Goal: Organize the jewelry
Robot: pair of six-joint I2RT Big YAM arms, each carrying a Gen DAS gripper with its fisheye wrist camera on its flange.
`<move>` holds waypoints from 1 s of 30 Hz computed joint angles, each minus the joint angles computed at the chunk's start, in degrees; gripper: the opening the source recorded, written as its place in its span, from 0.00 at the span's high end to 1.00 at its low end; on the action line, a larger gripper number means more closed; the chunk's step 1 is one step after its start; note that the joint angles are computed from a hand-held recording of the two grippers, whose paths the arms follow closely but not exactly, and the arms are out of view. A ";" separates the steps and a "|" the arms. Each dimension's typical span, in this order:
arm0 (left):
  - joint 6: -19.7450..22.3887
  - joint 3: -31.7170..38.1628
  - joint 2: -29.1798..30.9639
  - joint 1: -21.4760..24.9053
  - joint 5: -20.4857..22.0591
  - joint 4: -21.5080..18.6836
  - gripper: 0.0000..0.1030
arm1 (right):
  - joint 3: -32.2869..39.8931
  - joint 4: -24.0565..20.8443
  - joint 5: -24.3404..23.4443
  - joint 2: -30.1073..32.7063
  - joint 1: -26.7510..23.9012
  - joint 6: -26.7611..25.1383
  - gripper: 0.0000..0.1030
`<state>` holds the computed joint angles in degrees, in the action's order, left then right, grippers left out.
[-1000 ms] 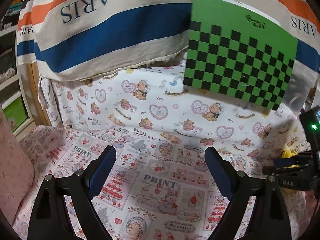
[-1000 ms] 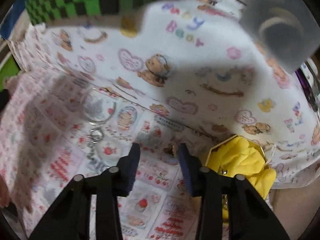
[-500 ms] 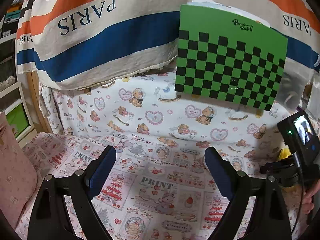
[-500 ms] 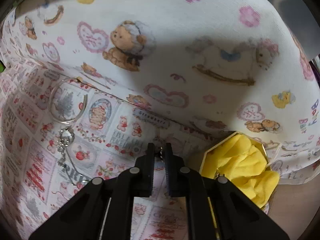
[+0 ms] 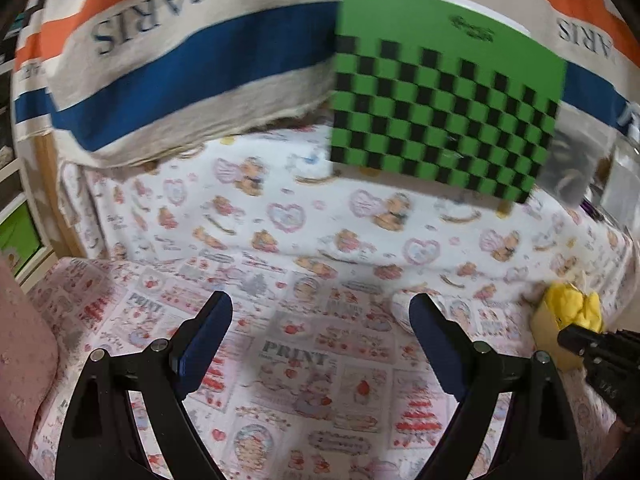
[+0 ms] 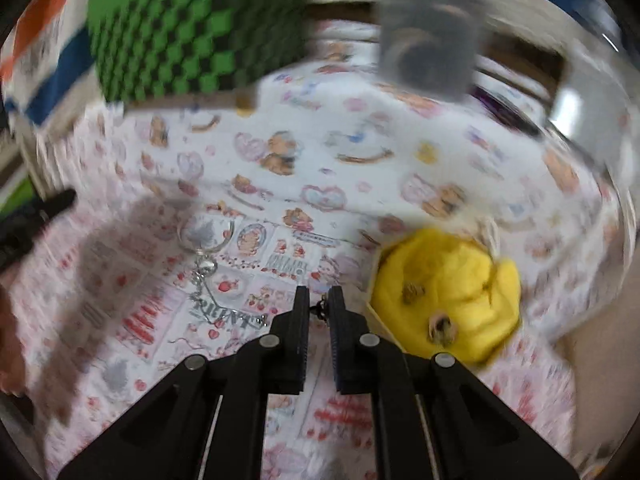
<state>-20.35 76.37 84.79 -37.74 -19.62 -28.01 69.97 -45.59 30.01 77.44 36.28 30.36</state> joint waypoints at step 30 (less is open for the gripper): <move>8.81 29.16 23.71 -4.30 7.31 -22.84 0.15 | -11.68 8.91 1.77 -14.33 -4.23 5.45 0.92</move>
<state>-11.54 105.53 108.50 -42.04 -12.32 -50.85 58.29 -36.68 31.77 63.11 32.05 35.81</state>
